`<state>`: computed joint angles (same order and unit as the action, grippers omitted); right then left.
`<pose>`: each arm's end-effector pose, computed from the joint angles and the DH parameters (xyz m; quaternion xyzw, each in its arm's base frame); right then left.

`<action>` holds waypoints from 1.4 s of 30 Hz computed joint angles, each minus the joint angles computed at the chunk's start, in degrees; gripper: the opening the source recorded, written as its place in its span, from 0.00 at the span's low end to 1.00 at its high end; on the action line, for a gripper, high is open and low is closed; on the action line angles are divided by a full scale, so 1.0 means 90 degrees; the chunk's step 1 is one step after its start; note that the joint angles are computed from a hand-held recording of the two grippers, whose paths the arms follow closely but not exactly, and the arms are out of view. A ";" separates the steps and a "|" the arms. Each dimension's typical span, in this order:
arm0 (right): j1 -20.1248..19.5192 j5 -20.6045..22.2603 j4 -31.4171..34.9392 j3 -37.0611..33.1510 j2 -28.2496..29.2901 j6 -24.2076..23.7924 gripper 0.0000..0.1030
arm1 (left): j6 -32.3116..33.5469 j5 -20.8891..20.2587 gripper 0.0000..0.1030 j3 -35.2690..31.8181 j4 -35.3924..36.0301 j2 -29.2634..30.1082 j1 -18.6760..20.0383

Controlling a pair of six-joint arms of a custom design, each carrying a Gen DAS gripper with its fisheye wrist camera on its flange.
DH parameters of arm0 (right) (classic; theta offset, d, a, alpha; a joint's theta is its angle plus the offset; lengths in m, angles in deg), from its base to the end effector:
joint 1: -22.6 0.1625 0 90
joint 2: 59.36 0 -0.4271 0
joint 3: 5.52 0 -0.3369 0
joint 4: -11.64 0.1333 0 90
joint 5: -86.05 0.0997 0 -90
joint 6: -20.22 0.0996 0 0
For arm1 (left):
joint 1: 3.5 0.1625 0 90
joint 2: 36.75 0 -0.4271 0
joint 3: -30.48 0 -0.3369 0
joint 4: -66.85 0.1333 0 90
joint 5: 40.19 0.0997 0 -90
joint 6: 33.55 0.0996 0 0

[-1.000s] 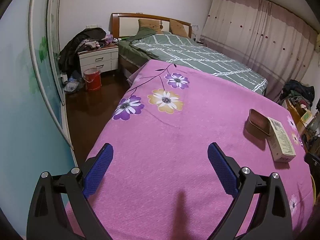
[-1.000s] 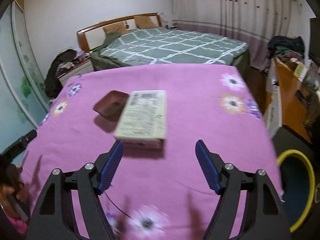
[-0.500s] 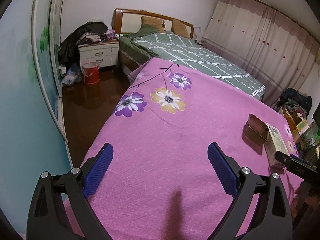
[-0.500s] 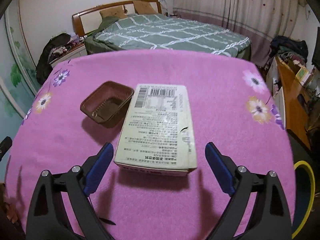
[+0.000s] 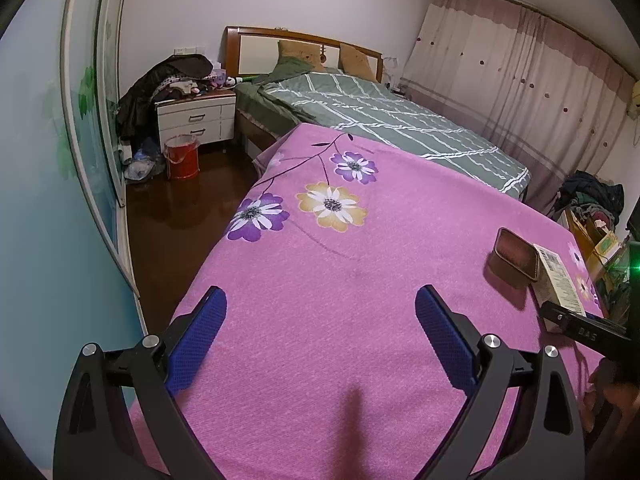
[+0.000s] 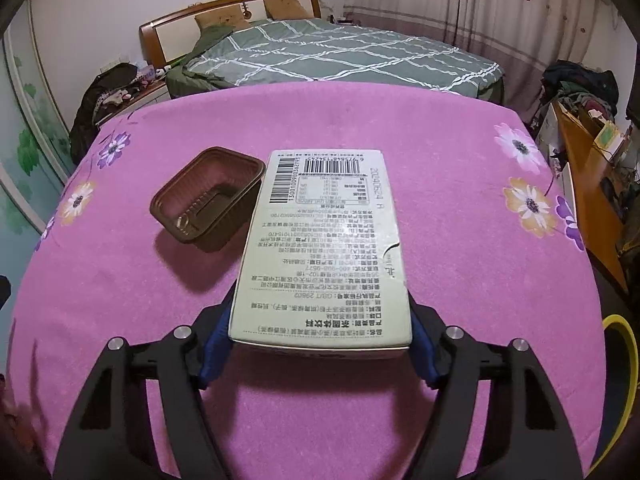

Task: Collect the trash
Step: 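Carry the white box over the bin and open the right gripper, then move the left tool to the brown plastic tray and grasp it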

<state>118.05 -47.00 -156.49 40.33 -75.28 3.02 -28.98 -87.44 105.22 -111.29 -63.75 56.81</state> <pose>0.1432 -0.8135 0.1374 0.0199 -0.8621 0.3436 0.3720 -0.1873 -0.7341 0.1160 0.1371 0.8722 -0.3882 0.2639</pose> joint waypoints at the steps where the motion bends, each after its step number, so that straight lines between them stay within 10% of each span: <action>1: 0.0012 0.0006 -0.0126 0.0123 -0.0054 -0.0035 0.66 | 0.0008 0.0001 0.91 0.0026 -0.0014 -0.0016 -0.0006; 15: -0.0099 0.0122 -0.2136 0.2907 -0.1543 0.0379 0.66 | 0.0059 0.0007 0.91 0.0050 0.0023 -0.0036 -0.0026; 23: -0.0417 -0.0586 -0.3864 0.4721 -0.2605 0.0769 0.66 | 0.0154 0.0051 0.91 0.0036 -0.0017 -0.0006 -0.0044; 42: -0.1191 -0.1017 -0.4738 0.6011 -0.3530 0.1412 0.74 | 0.0491 0.0261 0.91 -0.0088 0.0241 0.0135 -0.0186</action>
<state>107.32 -56.15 -199.13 94.43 -107.05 15.72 -24.56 -85.09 104.43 -109.12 -62.54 55.14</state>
